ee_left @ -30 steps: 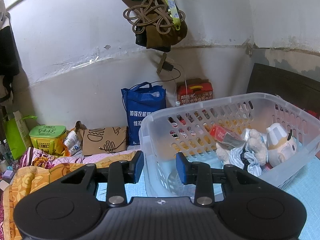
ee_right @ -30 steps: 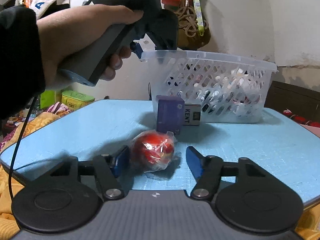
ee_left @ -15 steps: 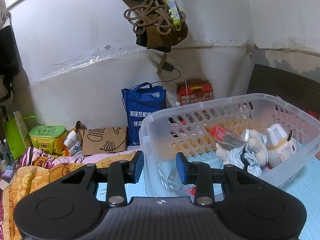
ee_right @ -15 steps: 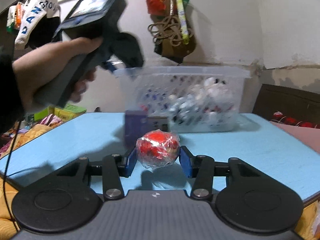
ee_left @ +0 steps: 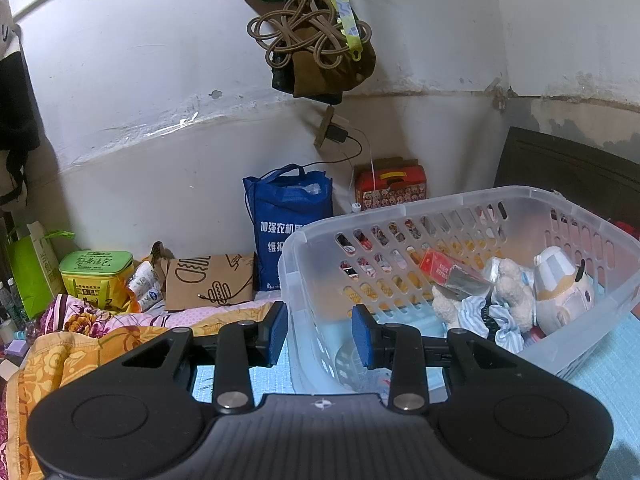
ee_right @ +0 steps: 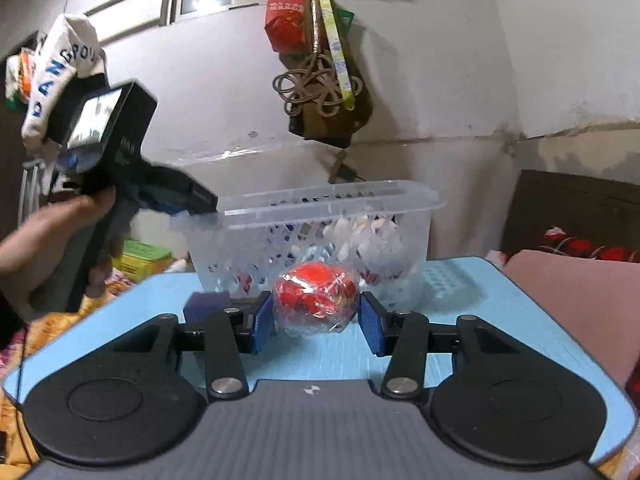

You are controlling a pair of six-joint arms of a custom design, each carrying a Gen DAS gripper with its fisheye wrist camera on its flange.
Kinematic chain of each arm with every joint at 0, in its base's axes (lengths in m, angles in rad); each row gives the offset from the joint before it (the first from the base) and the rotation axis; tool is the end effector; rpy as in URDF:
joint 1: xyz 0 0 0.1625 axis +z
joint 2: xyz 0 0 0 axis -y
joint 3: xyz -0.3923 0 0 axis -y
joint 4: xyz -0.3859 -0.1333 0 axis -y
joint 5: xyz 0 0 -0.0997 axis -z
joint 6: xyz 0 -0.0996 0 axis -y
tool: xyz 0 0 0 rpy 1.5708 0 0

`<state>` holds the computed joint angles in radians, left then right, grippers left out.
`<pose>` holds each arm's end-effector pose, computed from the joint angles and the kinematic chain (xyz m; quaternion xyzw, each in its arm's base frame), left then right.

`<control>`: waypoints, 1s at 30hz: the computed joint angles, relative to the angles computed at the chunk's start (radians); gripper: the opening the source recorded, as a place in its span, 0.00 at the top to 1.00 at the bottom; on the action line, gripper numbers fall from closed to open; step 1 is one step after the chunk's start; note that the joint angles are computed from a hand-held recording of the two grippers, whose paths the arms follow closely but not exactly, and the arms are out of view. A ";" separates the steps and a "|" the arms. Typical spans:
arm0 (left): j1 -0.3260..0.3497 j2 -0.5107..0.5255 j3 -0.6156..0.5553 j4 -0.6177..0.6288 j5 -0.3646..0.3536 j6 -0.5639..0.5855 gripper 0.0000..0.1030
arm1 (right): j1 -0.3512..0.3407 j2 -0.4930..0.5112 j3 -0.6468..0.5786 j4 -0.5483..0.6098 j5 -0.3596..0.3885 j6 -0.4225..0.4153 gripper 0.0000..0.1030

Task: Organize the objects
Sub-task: 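Grasp the red round packet with the right tool and lift it, then drop the red packet into the basket and open the right tool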

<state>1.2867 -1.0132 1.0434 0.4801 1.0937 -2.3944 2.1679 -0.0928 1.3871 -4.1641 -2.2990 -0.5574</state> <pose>-0.0024 -0.6471 0.3535 0.3094 0.7882 -0.4315 0.3112 0.3896 -0.4538 -0.0963 0.2256 -0.7411 0.5707 0.2723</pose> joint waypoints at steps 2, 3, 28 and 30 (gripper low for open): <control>0.001 0.000 0.001 -0.002 0.003 -0.001 0.62 | -0.002 -0.030 0.020 0.005 0.021 -0.008 0.51; 0.002 -0.001 0.000 -0.002 0.004 -0.001 0.62 | -0.002 -0.041 0.021 0.006 0.030 -0.016 0.51; -0.009 -0.001 0.010 -0.010 -0.026 -0.002 0.62 | -0.084 -0.061 -0.386 0.737 0.193 0.105 0.02; -0.009 -0.002 0.009 -0.010 -0.025 0.001 0.62 | -0.069 -0.018 -0.432 0.707 0.106 0.079 0.00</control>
<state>1.2781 -1.0150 1.0525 0.4701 1.0690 -2.3938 2.0986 -0.1107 0.9550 -3.4572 -2.1934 -0.4780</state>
